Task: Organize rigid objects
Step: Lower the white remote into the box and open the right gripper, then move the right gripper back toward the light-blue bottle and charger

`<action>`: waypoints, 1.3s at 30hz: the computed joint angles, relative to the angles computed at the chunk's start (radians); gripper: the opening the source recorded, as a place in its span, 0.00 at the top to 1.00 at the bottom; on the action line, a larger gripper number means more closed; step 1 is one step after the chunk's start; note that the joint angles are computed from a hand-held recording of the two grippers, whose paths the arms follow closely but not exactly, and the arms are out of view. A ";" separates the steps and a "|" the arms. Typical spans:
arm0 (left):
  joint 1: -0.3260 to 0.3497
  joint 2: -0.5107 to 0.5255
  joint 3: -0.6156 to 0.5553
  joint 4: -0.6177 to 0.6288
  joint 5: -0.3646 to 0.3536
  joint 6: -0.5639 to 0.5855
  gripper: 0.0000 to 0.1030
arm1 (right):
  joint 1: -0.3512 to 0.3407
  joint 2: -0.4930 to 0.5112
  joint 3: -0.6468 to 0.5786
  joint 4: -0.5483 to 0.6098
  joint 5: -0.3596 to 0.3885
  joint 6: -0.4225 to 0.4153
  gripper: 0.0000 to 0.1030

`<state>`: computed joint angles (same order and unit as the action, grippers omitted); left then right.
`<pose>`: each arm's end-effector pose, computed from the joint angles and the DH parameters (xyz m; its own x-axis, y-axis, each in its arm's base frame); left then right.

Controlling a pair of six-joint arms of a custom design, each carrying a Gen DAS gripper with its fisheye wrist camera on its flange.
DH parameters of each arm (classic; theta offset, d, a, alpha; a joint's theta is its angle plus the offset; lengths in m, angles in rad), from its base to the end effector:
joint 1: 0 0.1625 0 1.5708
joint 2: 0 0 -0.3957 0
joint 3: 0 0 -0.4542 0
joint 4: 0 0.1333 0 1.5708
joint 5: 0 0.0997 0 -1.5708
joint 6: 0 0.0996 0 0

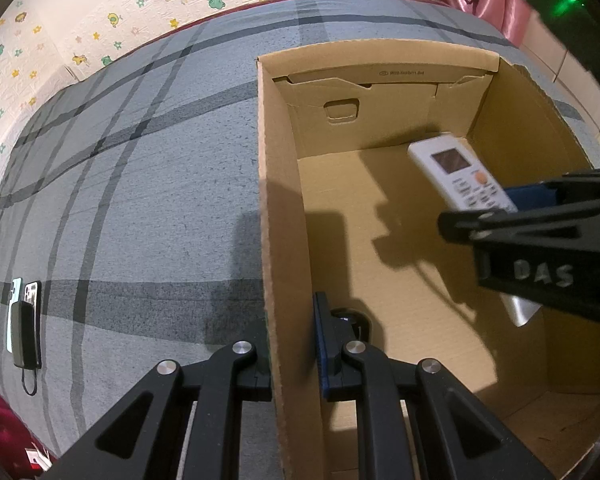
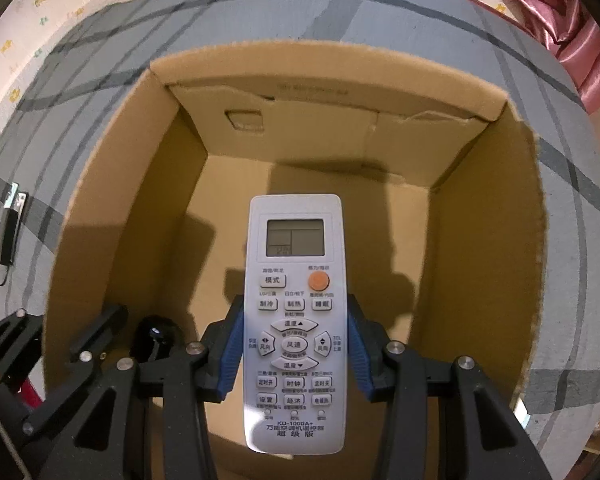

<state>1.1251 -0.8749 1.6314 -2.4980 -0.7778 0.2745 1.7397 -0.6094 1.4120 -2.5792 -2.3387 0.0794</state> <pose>-0.1149 -0.7144 0.1025 -0.5445 0.4271 -0.7219 0.5947 0.8035 0.0268 0.1897 -0.7308 0.0126 -0.7437 0.0955 0.6616 -0.1059 0.9604 -0.2576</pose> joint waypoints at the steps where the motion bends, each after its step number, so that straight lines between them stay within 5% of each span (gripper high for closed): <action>1: 0.000 0.000 0.001 -0.002 0.002 0.001 0.86 | -0.002 0.005 -0.007 0.012 0.000 0.005 0.52; 16: -0.002 -0.002 0.006 -0.006 0.004 0.002 0.86 | -0.014 0.028 -0.050 0.107 0.022 0.062 0.52; 31: -0.001 -0.001 0.001 0.003 0.005 -0.004 0.86 | 0.026 0.009 -0.006 -0.011 -0.007 -0.007 0.52; 39: 0.001 0.002 -0.002 0.005 0.007 -0.005 0.86 | 0.045 -0.015 0.018 -0.079 -0.039 -0.040 0.37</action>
